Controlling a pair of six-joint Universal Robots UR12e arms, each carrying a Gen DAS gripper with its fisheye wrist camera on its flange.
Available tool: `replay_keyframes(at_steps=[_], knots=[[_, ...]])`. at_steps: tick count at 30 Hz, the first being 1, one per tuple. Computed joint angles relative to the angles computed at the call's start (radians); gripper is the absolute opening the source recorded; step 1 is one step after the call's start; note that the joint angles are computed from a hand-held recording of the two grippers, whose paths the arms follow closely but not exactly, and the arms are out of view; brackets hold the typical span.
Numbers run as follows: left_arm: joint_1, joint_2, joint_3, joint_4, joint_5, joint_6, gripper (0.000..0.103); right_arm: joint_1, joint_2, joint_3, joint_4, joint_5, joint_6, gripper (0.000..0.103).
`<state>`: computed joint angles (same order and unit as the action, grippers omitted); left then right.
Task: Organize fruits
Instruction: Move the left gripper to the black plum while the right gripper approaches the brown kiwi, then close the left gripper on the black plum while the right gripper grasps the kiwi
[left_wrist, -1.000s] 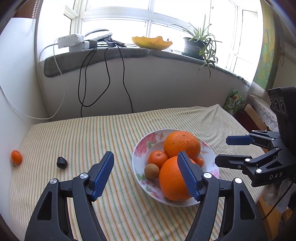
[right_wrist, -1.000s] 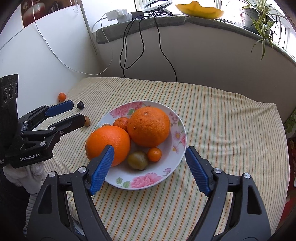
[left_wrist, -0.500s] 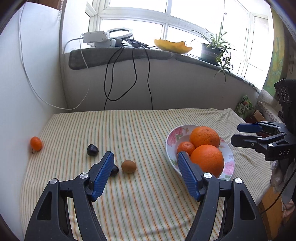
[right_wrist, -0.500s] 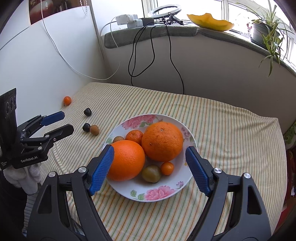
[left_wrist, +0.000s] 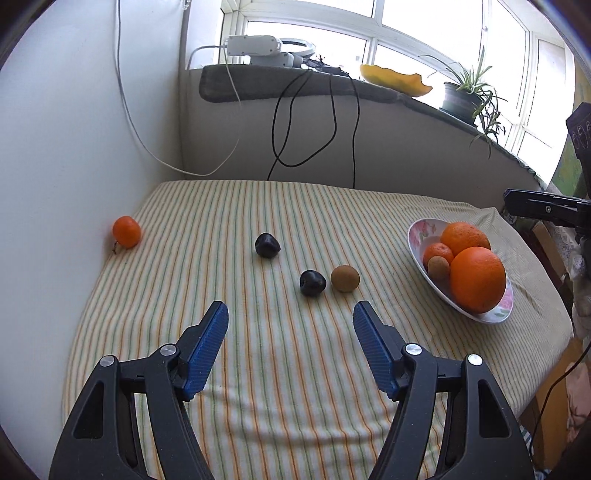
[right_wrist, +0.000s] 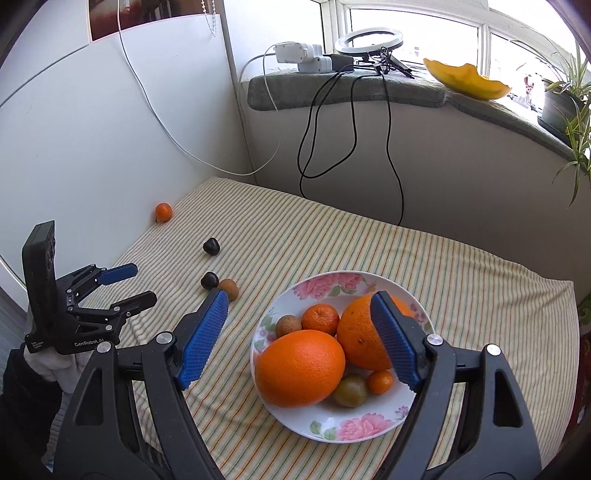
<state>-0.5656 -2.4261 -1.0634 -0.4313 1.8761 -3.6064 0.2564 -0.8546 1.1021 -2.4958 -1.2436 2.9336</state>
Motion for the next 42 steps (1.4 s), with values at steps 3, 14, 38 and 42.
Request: replay_keyframes(at_steps=[3,14,38,42], knots=[[0.006,0.003,-0.013,0.009,-0.020,-0.006,0.060,0.009,0.016,-0.035,0.049,0.030,-0.013,0.082],[0.018,-0.020,0.022,0.008,-0.105,0.041,0.038,0.052,0.102,-0.207,0.319,0.072,-0.187,0.068],[0.037,-0.123,0.209,-0.165,-0.181,0.153,0.031,0.083,0.430,-0.808,0.914,0.030,-0.205,0.040],[0.041,-0.132,0.225,-0.181,-0.187,0.152,0.027,0.090,0.454,-0.851,0.941,0.017,-0.200,0.039]])
